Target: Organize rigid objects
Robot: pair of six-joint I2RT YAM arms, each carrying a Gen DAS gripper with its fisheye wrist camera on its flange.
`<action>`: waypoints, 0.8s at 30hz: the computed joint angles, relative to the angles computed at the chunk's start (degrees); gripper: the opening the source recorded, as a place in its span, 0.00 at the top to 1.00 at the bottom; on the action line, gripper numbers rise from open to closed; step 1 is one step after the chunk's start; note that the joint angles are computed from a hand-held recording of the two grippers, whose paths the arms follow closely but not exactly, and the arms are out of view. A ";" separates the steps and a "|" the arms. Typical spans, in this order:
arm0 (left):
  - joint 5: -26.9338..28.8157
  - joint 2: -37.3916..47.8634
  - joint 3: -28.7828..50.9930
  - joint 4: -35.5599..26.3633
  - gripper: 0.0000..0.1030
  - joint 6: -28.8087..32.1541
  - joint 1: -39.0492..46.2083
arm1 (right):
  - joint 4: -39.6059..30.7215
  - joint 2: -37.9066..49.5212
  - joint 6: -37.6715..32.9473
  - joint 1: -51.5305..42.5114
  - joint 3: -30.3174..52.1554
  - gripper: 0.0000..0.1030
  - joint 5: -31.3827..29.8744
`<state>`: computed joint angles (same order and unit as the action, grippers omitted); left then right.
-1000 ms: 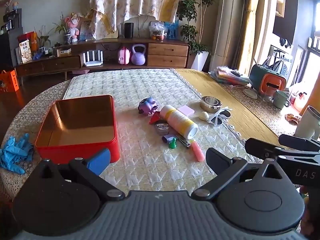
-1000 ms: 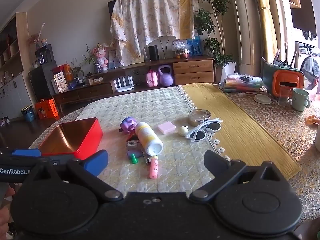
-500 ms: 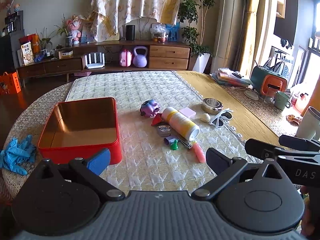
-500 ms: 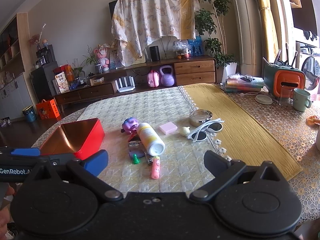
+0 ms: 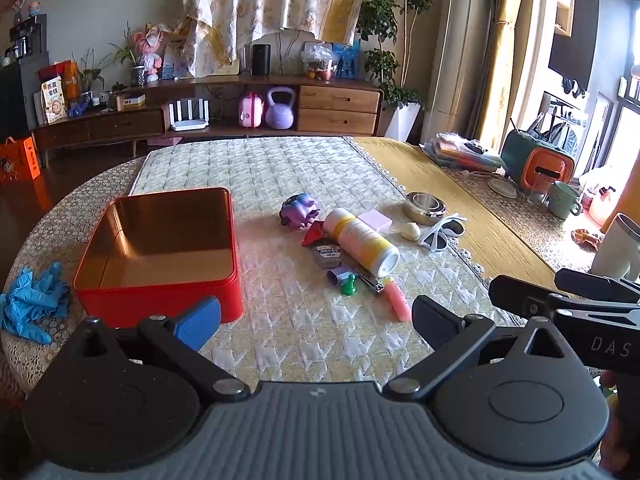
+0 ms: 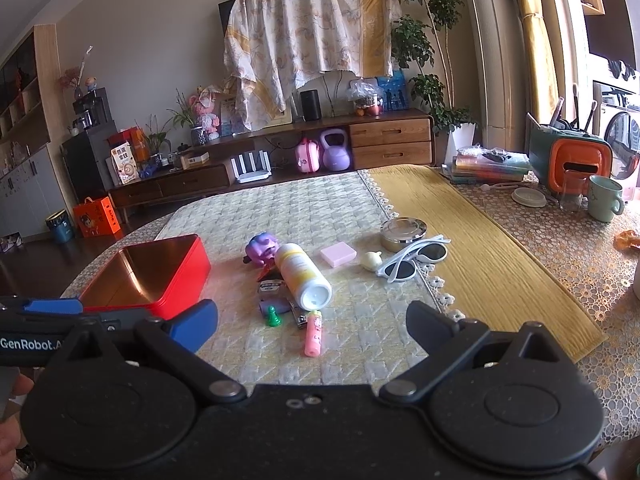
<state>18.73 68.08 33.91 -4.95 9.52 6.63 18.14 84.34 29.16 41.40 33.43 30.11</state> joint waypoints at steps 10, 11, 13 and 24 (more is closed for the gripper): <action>0.14 1.25 0.27 -0.08 0.01 -0.10 0.10 | 1.80 1.74 -0.34 -0.47 -0.08 0.05 -1.26; 0.06 1.31 0.20 0.01 0.01 -0.15 0.06 | 1.94 1.85 -0.39 -0.61 -0.10 0.05 -1.49; 0.12 2.39 0.87 0.15 0.01 -0.12 0.13 | 2.11 1.92 -0.74 -1.30 -0.19 0.05 -2.13; -0.54 12.29 8.10 2.20 0.01 -2.15 -1.80 | 3.38 4.67 -8.30 -7.58 0.73 0.07 -8.50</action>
<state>18.18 80.37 42.01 -2.75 7.37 4.84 21.51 89.01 20.86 33.82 34.15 21.61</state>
